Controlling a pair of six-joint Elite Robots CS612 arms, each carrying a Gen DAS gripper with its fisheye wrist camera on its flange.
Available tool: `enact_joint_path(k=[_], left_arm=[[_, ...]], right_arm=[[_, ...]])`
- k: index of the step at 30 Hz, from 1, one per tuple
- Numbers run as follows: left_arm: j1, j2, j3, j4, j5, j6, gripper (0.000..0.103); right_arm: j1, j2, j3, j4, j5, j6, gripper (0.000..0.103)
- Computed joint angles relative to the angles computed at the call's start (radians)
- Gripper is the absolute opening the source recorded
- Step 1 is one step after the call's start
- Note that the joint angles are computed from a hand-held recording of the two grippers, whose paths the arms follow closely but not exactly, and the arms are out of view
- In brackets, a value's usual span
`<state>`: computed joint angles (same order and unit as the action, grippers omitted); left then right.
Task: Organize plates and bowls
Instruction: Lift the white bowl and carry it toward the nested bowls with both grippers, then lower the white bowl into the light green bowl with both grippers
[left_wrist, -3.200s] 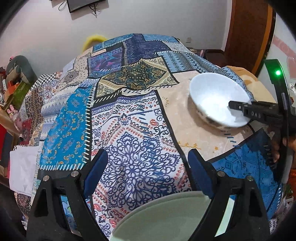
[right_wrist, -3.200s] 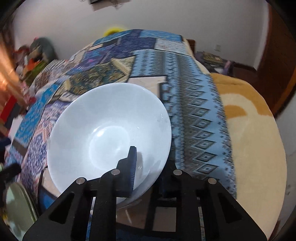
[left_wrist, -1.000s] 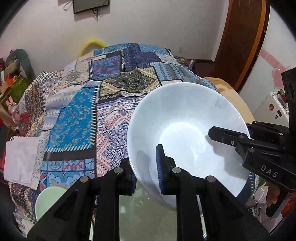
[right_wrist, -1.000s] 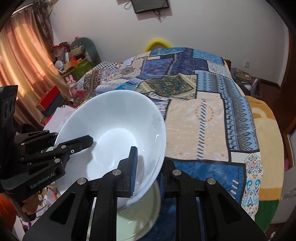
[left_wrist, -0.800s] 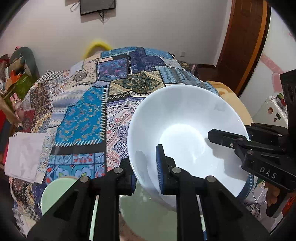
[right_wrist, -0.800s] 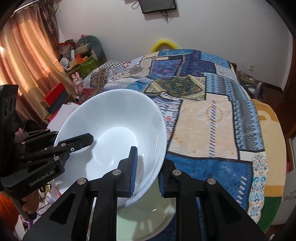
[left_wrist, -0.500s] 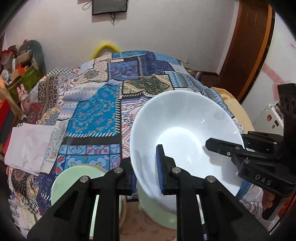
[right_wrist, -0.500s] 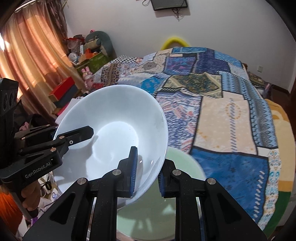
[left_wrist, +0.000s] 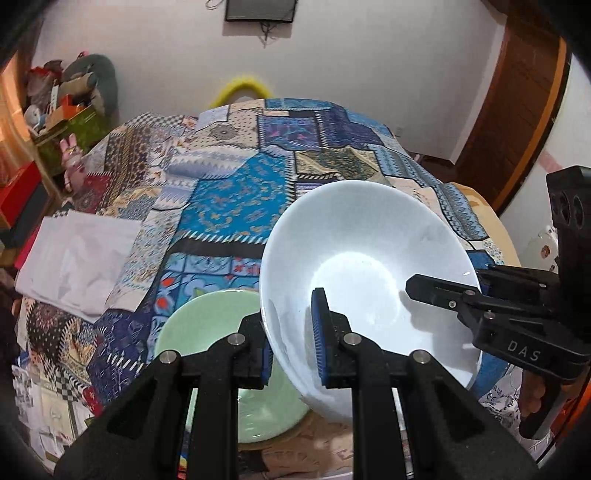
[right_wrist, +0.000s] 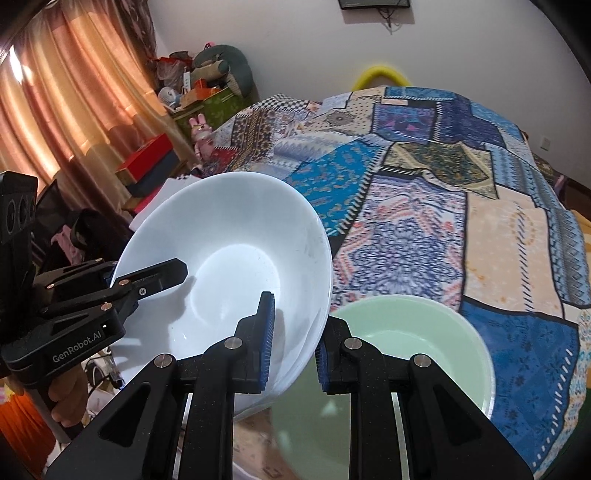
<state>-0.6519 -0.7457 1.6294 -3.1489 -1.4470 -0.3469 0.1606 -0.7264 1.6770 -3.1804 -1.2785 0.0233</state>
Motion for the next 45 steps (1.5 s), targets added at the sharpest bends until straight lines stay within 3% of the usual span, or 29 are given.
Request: enact_joint_path(k=[23,38,45], left_arm=[[0.070,0.020,0.053,-0.026,-0.037,-0.078,0.018],[0.077,0.042,0.050,0.012,-0.040,-0.073,0.018],[0.068,0.047,0.048,0.016,0.001,-0.055,0.018]], right_arm=[[0.048,0.059,-0.092,0.130,0.042,0.012,0.018],[0.055,0.070,-0.100,0.161,0.032,-0.004,0.018],[0.059,0.070,-0.091,0.130,-0.005,-0.013,0.018]])
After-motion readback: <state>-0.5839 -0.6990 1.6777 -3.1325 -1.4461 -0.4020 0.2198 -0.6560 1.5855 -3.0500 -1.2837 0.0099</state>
